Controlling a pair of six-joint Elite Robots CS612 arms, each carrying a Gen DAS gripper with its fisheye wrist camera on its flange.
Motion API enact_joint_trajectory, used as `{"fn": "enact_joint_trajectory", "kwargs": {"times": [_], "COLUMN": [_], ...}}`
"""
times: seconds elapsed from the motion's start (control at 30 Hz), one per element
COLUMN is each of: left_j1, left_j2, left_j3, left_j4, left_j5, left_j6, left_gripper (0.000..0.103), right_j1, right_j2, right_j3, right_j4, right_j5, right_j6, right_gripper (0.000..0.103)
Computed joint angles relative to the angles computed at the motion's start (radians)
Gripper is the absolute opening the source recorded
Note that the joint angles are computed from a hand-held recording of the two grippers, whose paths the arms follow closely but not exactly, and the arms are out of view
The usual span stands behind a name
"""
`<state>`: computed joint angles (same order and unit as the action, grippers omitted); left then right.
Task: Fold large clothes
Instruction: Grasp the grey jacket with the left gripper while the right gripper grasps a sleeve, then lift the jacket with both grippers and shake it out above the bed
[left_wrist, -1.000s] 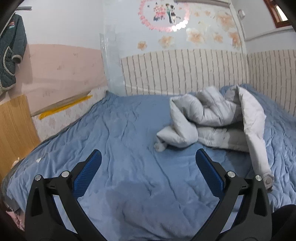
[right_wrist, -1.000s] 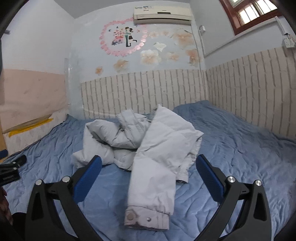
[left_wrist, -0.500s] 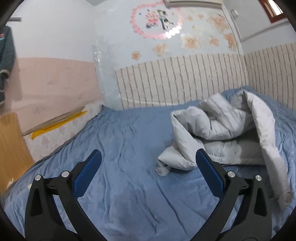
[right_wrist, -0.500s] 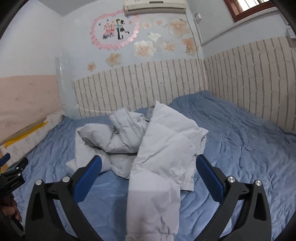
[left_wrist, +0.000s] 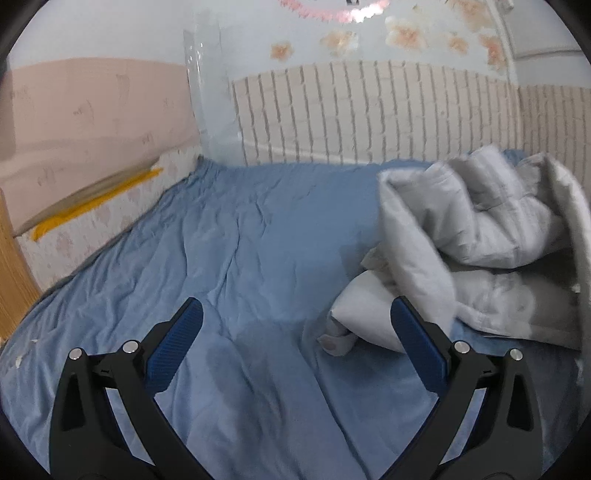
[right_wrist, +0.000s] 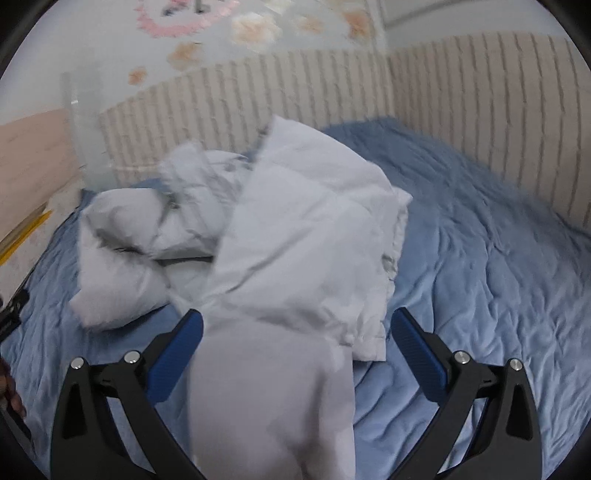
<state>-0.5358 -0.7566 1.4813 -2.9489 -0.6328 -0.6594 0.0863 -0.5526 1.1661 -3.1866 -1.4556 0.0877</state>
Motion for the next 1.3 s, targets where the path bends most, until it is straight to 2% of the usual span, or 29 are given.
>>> {"fn": "enact_joint_trajectory", "kwargs": {"times": [0.17, 0.2, 0.27, 0.3, 0.37, 0.43, 0.47, 0.53, 0.57, 0.6, 0.67, 0.7, 0.73, 0.8, 0.87, 0.9, 0.97, 1.07, 1.17, 1.23, 1.3], "left_j1": [0.041, 0.045, 0.052, 0.054, 0.061, 0.066, 0.068, 0.070, 0.071, 0.075, 0.093, 0.100, 0.102, 0.102, 0.104, 0.105, 0.106, 0.103, 0.095, 0.091, 0.075], "left_j2": [0.062, 0.069, 0.091, 0.101, 0.124, 0.143, 0.155, 0.178, 0.184, 0.189, 0.193, 0.200, 0.203, 0.218, 0.219, 0.218, 0.209, 0.196, 0.171, 0.146, 0.089], "left_j3": [-0.109, -0.122, -0.167, -0.189, -0.224, -0.236, -0.231, -0.222, -0.220, -0.217, -0.216, -0.220, -0.223, -0.251, -0.258, -0.259, -0.250, -0.244, -0.222, -0.191, -0.115], "left_j4": [0.169, 0.184, 0.274, 0.312, 0.330, 0.270, 0.191, 0.057, 0.036, 0.008, -0.046, -0.090, -0.104, -0.076, -0.070, -0.072, -0.085, -0.082, -0.090, -0.117, -0.160], "left_j5": [-0.082, -0.092, -0.096, -0.095, -0.121, -0.150, -0.162, -0.174, -0.177, -0.200, -0.270, -0.293, -0.294, -0.279, -0.291, -0.294, -0.309, -0.326, -0.309, -0.299, -0.254], "left_j6": [-0.093, -0.112, -0.193, -0.234, -0.286, -0.293, -0.276, -0.215, -0.199, -0.186, -0.186, -0.167, -0.147, -0.099, -0.087, -0.077, -0.057, -0.046, -0.030, -0.018, -0.016], "left_gripper": [0.100, 0.100, 0.100, 0.100, 0.100, 0.100, 0.100, 0.100, 0.100, 0.099, 0.082, 0.078, 0.069, 0.059, 0.043, 0.039, 0.025, 0.017, 0.014, 0.013, 0.012], "right_j1": [0.024, 0.025, 0.022, 0.022, 0.026, 0.036, 0.041, 0.040, 0.038, 0.037, 0.036, 0.035, 0.034, 0.035, 0.033, 0.032, 0.026, 0.011, 0.003, 0.001, -0.005], "right_j2": [0.080, 0.095, 0.135, 0.153, 0.176, 0.194, 0.202, 0.207, 0.207, 0.207, 0.213, 0.216, 0.219, 0.225, 0.220, 0.213, 0.201, 0.185, 0.150, 0.116, 0.089], "right_j3": [-0.185, -0.220, -0.307, -0.338, -0.372, -0.380, -0.374, -0.382, -0.389, -0.393, -0.412, -0.417, -0.422, -0.426, -0.415, -0.400, -0.372, -0.335, -0.266, -0.207, -0.172], "right_j4": [0.143, 0.175, 0.256, 0.272, 0.281, 0.263, 0.250, 0.307, 0.325, 0.314, 0.295, 0.293, 0.293, 0.293, 0.279, 0.265, 0.227, 0.180, 0.102, 0.040, 0.020], "right_j5": [-0.116, -0.118, -0.095, -0.096, -0.114, -0.147, -0.156, -0.118, -0.092, -0.083, -0.078, -0.067, -0.062, -0.056, -0.043, -0.036, -0.018, 0.011, 0.005, 0.017, 0.052], "right_j6": [0.017, 0.024, 0.029, 0.021, -0.007, -0.062, -0.095, -0.111, -0.103, -0.101, -0.099, -0.088, -0.080, -0.078, -0.079, -0.075, -0.051, -0.030, -0.011, 0.005, -0.019], "right_gripper": [0.101, 0.101, 0.101, 0.101, 0.101, 0.101, 0.101, 0.093, 0.085, 0.073, 0.054, 0.049, 0.048, 0.044, 0.037, 0.033, 0.028, 0.021, 0.017, 0.016, 0.015]}}
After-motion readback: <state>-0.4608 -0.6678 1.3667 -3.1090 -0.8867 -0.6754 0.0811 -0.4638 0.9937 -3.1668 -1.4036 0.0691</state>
